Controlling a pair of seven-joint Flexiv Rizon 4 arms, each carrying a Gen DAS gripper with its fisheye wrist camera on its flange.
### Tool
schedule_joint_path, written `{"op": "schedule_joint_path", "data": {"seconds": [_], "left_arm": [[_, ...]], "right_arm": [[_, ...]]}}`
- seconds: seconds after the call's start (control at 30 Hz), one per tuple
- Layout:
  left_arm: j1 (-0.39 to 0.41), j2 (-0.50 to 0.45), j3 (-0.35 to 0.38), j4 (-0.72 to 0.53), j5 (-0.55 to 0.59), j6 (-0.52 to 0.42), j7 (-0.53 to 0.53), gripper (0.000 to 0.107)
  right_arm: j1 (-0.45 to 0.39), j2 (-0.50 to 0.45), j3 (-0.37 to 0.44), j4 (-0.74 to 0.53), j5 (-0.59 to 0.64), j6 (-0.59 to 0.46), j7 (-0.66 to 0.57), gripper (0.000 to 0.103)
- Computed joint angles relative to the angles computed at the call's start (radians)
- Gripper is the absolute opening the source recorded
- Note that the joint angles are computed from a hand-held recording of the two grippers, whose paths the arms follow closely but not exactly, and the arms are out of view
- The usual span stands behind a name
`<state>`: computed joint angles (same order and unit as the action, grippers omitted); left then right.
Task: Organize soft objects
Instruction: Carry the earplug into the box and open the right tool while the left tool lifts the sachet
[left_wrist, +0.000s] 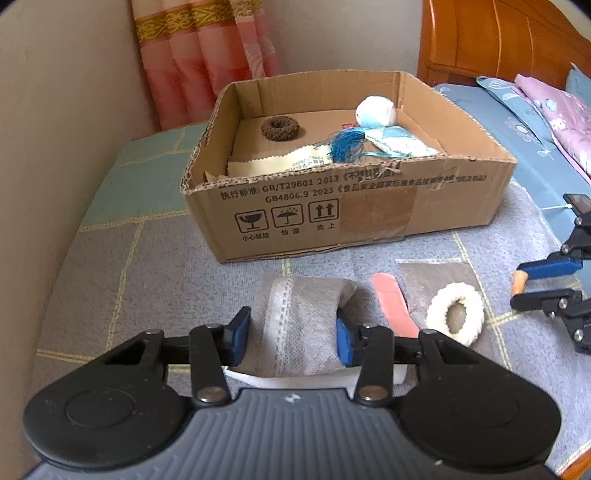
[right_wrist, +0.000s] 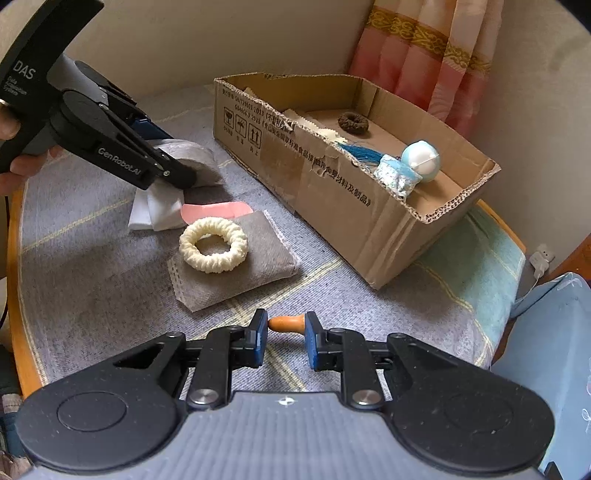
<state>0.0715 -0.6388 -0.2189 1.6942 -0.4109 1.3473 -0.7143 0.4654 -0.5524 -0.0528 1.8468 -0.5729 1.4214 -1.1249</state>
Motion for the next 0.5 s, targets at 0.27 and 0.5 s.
{"op": "schedule_joint_path", "data": {"seconds": [0.27, 0.5], "left_arm": [[0.047, 0.040, -0.058, 0.042, -0.029, 0.014, 0.085, 0.041], [0.091, 0.085, -0.123, 0.097, -0.100, 0.038, 0.178, 0.039]], "right_arm": [[0.043, 0.034, -0.055, 0.033, -0.045, 0.017, 0.072, 0.025], [0.080, 0.067, -0.110, 0.068, -0.122, 0.051, 0.160, 0.025]]}}
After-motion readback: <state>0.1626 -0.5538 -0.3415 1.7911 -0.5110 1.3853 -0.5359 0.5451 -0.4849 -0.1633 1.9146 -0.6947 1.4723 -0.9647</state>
